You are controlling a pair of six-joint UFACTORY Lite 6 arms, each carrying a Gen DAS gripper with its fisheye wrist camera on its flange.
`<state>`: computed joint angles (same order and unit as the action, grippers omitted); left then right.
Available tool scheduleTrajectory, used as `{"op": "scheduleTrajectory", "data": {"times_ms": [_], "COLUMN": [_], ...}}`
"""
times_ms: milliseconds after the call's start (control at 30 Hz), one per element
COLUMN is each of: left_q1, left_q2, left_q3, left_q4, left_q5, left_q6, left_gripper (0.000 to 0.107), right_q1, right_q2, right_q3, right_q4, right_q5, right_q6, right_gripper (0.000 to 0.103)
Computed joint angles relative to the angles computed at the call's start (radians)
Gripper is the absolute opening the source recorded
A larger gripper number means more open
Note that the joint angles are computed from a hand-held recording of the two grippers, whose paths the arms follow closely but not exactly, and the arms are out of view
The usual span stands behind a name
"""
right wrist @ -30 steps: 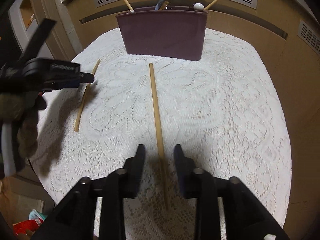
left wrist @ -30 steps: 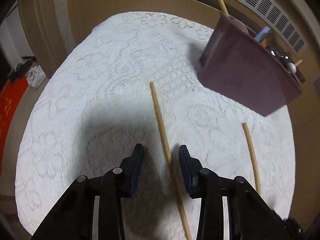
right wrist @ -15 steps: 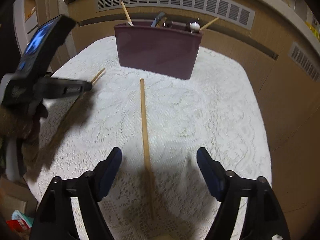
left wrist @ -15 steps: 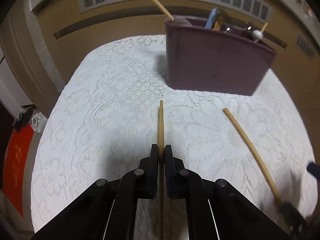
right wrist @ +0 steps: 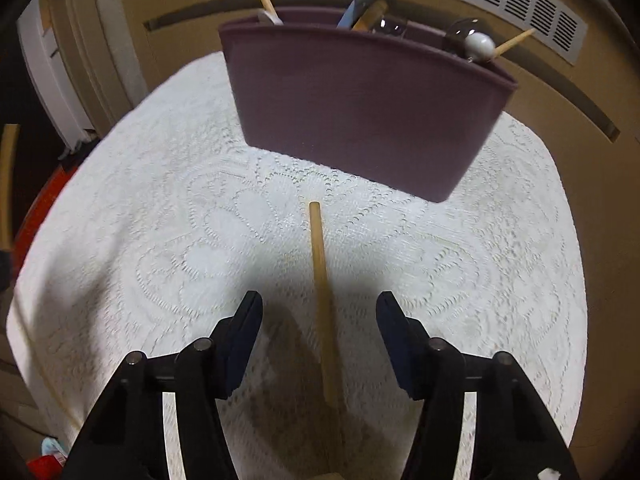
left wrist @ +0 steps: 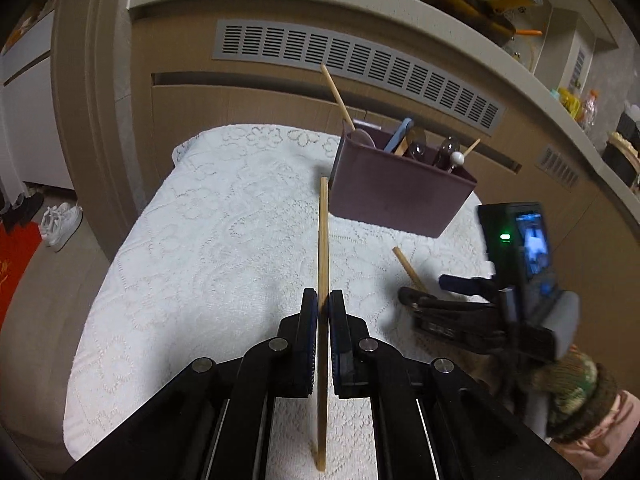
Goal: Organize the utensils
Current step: 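Lift both held chopsticks up toward the purple caddy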
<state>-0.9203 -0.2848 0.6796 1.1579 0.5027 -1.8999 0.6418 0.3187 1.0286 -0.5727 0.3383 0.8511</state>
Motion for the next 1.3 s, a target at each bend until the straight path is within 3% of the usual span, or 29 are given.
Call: {"op": "scheduleTrajectory", "data": {"times_ms": [100, 167, 233, 267, 600, 867, 1300], "left_q1": [-0.021, -0.025, -0.025, -0.026, -0.017, 0.043, -0.031], "left_q2": [-0.036, -0.036, -0.037, -0.039, -0.029, 0.028, 0.030], "left_q3": [-0.005, -0.004, -0.004, -0.006, 0.021, 0.092, 0.199], "left_q4": [-0.009, 0.001, -0.004, -0.008, -0.079, -0.194, -0.208], "left_q5": [0.029, 0.026, 0.019, 0.015, -0.011, -0.084, 0.014], "left_q6": [0.011, 0.002, 0.008, 0.010, 0.085, 0.222, 0.282], "left_gripper": [0.006, 0.006, 0.006, 0.006, 0.006, 0.006, 0.006], "right_q1": [-0.009, -0.008, 0.003, 0.006, 0.040, -0.009, -0.005], "right_q2": [0.034, 0.022, 0.005, -0.007, -0.352, -0.573, -0.730], "right_q3": [0.035, 0.031, 0.030, 0.025, -0.232, -0.287, -0.319], "right_q4": [0.042, 0.120, 0.212, 0.250, 0.371, 0.450, 0.399], "right_q5": [0.001, -0.002, 0.017, 0.023, 0.026, 0.091, 0.153], "right_q6": [-0.021, -0.105, -0.216, -0.256, -0.364, -0.442, -0.414], "right_gripper": [0.057, 0.045, 0.010, 0.008, 0.007, 0.007, 0.007]}}
